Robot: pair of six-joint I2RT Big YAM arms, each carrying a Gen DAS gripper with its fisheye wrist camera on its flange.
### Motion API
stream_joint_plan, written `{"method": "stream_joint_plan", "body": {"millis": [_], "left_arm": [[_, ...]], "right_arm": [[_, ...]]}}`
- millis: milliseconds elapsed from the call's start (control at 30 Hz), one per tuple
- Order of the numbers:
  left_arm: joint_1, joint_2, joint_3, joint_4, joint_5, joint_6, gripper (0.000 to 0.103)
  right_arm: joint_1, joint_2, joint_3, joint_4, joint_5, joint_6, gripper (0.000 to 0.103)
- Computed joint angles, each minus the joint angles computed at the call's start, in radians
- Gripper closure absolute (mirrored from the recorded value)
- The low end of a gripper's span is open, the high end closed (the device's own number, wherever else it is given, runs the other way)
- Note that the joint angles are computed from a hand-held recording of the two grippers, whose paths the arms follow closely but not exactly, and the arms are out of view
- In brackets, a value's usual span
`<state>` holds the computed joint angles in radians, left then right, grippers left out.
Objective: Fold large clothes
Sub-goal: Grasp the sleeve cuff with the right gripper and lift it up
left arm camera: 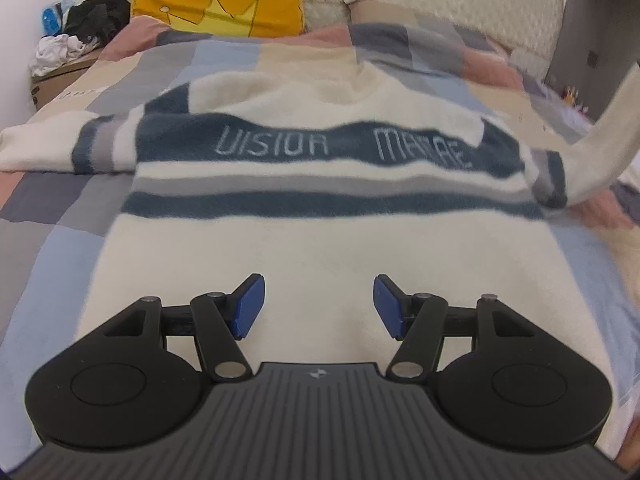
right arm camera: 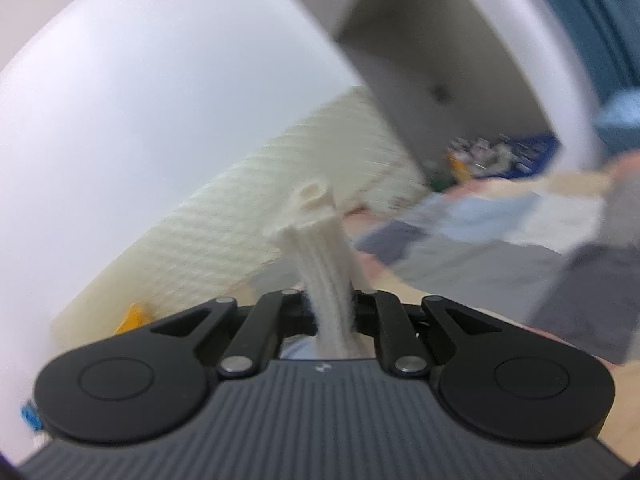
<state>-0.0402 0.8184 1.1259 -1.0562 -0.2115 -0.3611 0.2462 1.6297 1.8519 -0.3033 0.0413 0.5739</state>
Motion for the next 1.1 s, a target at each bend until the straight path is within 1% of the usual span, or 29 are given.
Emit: {"method": "stream_joint_plan", "body": {"millis": [67, 133, 167, 200, 267, 300, 333, 367, 433, 533, 600, 667, 733, 833, 933, 1000, 1067, 1100], "left_arm": [[0.014, -0.021, -0.005, 0.009, 0.008, 0.004, 0.037], [0.04, -0.029, -0.001, 0.008, 0.032, 0.001, 0.037], [0.058, -0.041, -0.006, 0.023, 0.045, 0.003, 0.037], [0.069, -0.055, -0.012, 0.041, 0.04, 0.001, 0.037], [0.102, -0.071, -0.007, 0.06, -0.004, -0.008, 0.037], [0.125, -0.08, -0.006, 0.072, -0.001, -0.004, 0.037], [0.154, -0.086, -0.003, 0.076, 0.014, -0.003, 0.037], [0.189, -0.091, 0.005, 0.067, 0.045, -0.011, 0.037], [0.251, -0.117, -0.004, 0.065, 0.128, -0.019, 0.037], [0.313, -0.156, -0.017, 0.042, 0.177, -0.016, 0.037], [0.379, -0.18, -0.019, 0.047, 0.223, -0.011, 0.037], [0.461, -0.205, -0.02, 0.061, 0.288, -0.021, 0.037], [0.545, -0.222, -0.019, 0.073, 0.355, -0.027, 0.037], [0.659, -0.237, -0.013, 0.069, 0.449, -0.034, 0.037], [0.764, -0.241, -0.006, 0.06, 0.532, -0.03, 0.037], [0.835, -0.243, -0.004, 0.051, 0.597, -0.023, 0.037], [0.904, -0.246, -0.007, 0.05, 0.654, -0.021, 0.037], [0.931, -0.246, -0.007, 0.045, 0.67, -0.023, 0.037]], "right_arm": [[0.047, 0.008, 0.057, -0.022, -0.002, -0.05, 0.091], [0.087, 0.013, 0.103, -0.045, -0.001, -0.079, 0.091], [0.11, 0.018, 0.131, -0.057, -0.001, -0.089, 0.091], [0.132, 0.022, 0.157, -0.067, -0.001, -0.096, 0.091], [0.171, 0.028, 0.196, -0.077, -0.002, -0.108, 0.091], [0.189, 0.038, 0.226, -0.086, -0.006, -0.115, 0.091], [0.213, 0.038, 0.244, -0.09, -0.009, -0.127, 0.092], [0.237, 0.038, 0.258, -0.092, -0.009, -0.139, 0.091], [0.285, 0.037, 0.284, -0.102, -0.017, -0.161, 0.091], [0.347, 0.031, 0.302, -0.107, -0.044, -0.207, 0.091], [0.398, 0.012, 0.281, -0.103, -0.058, -0.257, 0.091], [0.444, -0.009, 0.244, -0.101, -0.078, -0.302, 0.091], [0.482, -0.03, 0.194, -0.097, -0.094, -0.333, 0.091], [0.543, -0.06, 0.103, -0.097, -0.109, -0.374, 0.091], [0.589, -0.089, -0.003, -0.083, -0.137, -0.397, 0.091], [0.617, -0.103, -0.07, -0.086, -0.132, -0.41, 0.091], [0.64, -0.111, -0.128, -0.095, -0.133, -0.404, 0.091], [0.654, -0.113, -0.153, -0.102, -0.125, -0.399, 0.091]]}}
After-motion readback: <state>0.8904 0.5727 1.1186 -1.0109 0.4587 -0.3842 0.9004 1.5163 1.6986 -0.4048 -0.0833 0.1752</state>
